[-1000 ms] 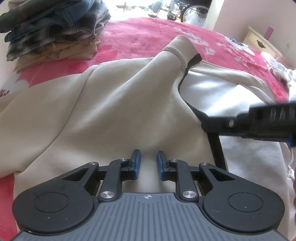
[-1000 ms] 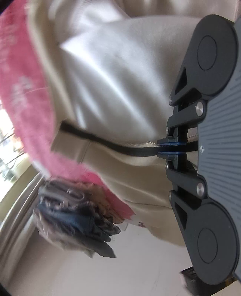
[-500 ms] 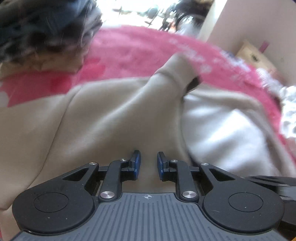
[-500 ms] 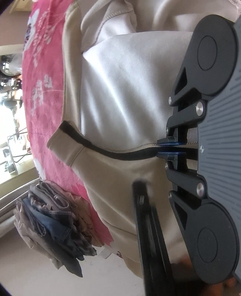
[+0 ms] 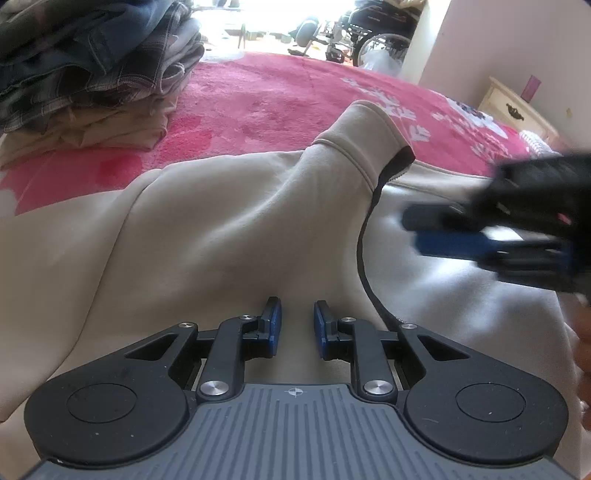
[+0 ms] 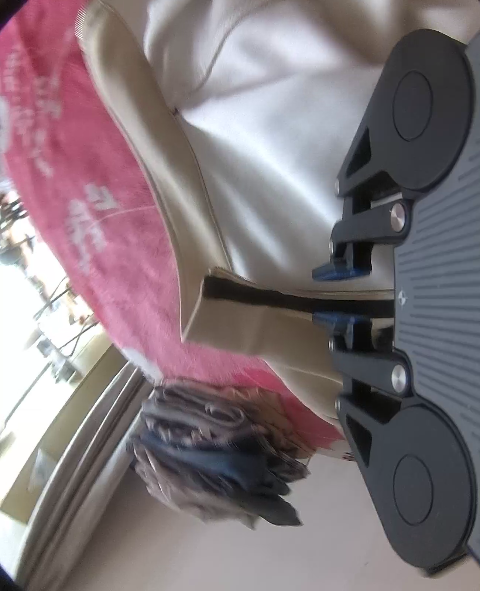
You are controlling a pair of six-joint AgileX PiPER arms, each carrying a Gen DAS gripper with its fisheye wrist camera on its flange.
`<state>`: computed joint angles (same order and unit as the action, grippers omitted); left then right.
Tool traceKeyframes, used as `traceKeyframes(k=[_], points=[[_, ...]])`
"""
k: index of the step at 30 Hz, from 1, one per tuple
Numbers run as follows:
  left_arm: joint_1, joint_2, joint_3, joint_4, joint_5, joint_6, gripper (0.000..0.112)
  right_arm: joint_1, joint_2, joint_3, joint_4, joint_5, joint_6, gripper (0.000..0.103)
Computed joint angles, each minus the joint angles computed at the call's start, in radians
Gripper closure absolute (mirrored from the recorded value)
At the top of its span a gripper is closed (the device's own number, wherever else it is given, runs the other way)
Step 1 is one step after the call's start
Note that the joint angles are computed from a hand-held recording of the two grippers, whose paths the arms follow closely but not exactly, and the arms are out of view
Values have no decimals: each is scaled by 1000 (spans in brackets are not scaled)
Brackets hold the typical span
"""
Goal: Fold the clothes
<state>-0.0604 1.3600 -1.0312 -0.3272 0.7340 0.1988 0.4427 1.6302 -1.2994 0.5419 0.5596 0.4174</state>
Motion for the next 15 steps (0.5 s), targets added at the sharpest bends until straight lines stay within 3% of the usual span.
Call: traceKeyframes(k=[3,12,15], points=[[-1,0,4,1,-7,0,92,-12,71,-51,76,26,-62,64],[-9,-1,11,11,-20,-15,92,2,146,-72,133,-67,-92,64],[-6,-2,12,6,-22,-13,92,-13,153,-55,224,-95,-146,65]])
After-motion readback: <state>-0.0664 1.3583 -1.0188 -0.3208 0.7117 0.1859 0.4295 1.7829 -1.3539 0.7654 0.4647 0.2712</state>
